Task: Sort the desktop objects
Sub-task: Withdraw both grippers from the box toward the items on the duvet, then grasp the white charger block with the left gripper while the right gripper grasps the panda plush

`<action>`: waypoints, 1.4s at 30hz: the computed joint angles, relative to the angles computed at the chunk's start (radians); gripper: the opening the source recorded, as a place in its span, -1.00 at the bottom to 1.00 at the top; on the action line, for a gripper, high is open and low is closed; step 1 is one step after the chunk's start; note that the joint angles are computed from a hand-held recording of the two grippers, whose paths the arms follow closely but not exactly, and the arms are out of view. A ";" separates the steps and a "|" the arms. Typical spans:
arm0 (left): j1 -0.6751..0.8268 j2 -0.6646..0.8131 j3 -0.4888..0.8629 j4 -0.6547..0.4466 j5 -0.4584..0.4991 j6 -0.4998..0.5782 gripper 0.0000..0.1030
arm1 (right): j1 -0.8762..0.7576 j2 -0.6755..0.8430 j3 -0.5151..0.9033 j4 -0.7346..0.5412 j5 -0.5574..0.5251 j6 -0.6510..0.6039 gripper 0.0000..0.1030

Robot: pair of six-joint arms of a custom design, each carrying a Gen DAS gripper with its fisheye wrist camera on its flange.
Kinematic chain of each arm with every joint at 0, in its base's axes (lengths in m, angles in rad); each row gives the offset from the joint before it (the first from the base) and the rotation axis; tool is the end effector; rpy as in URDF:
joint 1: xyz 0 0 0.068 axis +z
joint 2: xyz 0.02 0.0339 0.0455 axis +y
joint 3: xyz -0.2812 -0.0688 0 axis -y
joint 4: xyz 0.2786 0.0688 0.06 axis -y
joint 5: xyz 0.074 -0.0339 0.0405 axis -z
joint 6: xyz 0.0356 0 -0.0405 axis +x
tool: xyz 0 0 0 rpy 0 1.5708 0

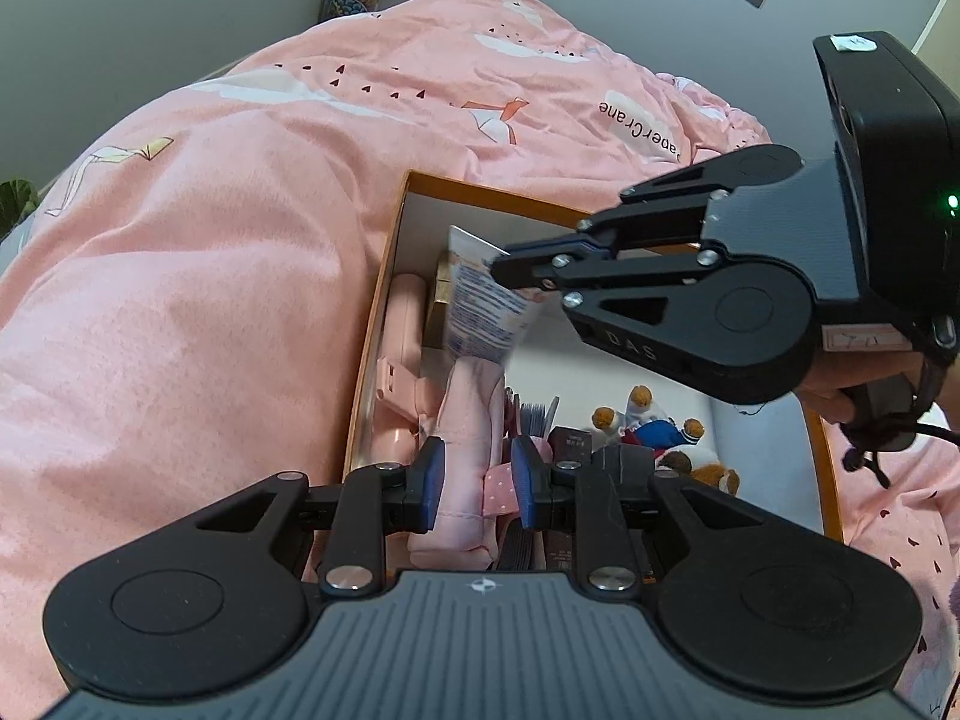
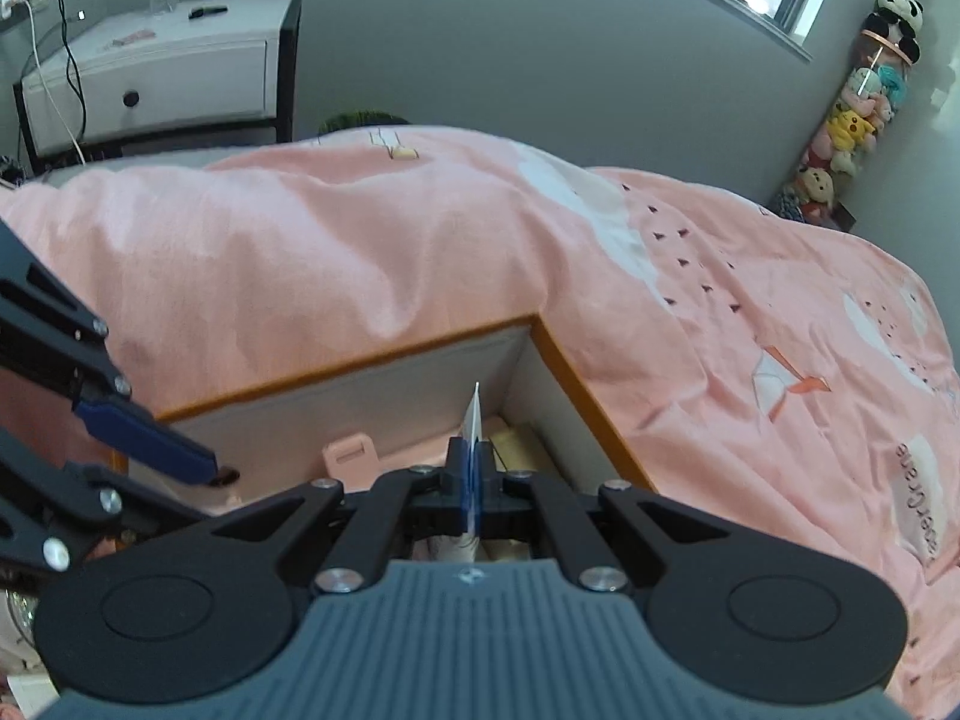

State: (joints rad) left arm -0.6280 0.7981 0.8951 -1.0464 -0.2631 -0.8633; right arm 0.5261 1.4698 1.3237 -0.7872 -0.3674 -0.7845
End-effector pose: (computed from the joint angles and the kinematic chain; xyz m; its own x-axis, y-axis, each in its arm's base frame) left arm 0.1335 -0.0855 0.3134 -0.7657 -0.3510 -0.5391 -0.2109 0.9287 -0.3050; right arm 0.2875 0.1817 0.3259 -0.0301 -0.7799 -0.6252 -0.9535 0.2101 -0.2162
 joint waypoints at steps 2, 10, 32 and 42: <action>0.002 0.000 -0.002 0.001 0.003 -0.002 -0.48 | 0.003 0.008 0.000 0.010 -0.008 -0.001 -0.99; -0.023 0.017 0.006 -0.007 -0.017 -0.009 -0.48 | 0.001 0.009 -0.030 0.034 0.009 0.017 -0.86; -0.506 0.195 0.185 -0.175 -0.313 -0.214 -0.45 | -0.507 -0.389 -0.110 -0.496 -0.308 0.168 -0.38; -0.463 0.206 0.120 -0.190 0.005 -0.271 -0.32 | -0.789 -0.477 -0.323 -0.753 -0.233 0.119 -0.19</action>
State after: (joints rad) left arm -1.0906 1.0042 1.0149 -1.2367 -0.2584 -1.1342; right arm -0.2624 0.9929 1.0002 -1.5397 -0.6007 -0.6658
